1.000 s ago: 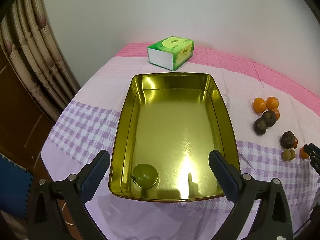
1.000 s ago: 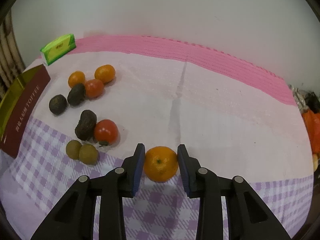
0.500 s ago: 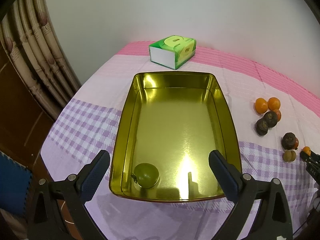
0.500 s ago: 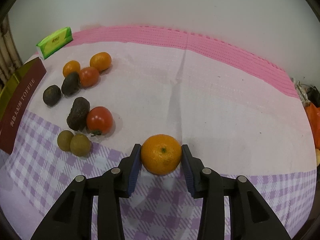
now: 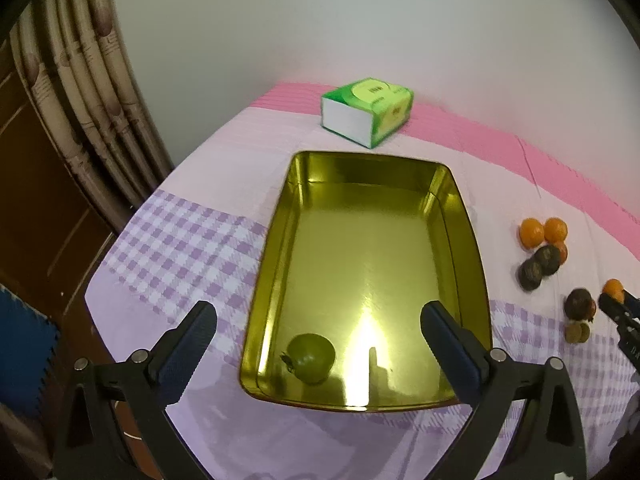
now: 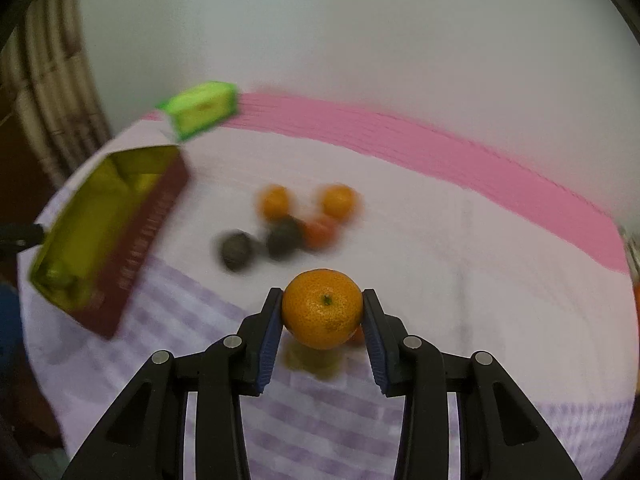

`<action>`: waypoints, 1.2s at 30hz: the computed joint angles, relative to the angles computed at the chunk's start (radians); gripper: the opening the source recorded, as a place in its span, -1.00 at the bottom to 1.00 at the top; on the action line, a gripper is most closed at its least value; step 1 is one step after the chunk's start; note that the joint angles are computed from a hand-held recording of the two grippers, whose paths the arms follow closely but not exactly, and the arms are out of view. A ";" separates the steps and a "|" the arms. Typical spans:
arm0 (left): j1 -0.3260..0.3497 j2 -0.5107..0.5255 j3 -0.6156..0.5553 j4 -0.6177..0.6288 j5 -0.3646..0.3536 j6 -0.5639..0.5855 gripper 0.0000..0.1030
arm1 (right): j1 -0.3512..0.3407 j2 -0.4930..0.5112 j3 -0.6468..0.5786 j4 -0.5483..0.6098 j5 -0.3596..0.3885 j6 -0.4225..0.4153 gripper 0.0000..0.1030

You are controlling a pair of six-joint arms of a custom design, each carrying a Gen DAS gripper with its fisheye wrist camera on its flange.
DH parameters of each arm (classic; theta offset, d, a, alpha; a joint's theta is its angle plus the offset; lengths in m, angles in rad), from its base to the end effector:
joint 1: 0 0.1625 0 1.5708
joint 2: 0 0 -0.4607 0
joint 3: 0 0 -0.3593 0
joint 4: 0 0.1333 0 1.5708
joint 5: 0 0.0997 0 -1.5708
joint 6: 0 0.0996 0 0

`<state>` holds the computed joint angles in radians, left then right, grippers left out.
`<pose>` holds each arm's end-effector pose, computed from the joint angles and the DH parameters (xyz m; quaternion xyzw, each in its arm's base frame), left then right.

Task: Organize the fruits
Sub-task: 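Carry the mandarin over the tin tray with the right tool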

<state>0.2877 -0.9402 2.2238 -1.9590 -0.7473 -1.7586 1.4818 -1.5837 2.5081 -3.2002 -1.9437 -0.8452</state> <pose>-0.3086 -0.3065 0.0699 -0.0262 0.8437 -0.3405 0.4142 0.0658 -0.3538 0.3303 0.2810 -0.8807 0.2246 0.3081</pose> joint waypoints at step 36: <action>0.046 -0.131 0.074 0.209 0.022 -0.206 0.97 | 0.328 0.534 -0.038 -0.086 -0.118 0.077 -0.23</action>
<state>0.3340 -1.0711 2.2977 -1.7500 -0.7249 -1.9646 1.8103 -1.0497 2.4697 -3.2862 -2.0612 -0.7679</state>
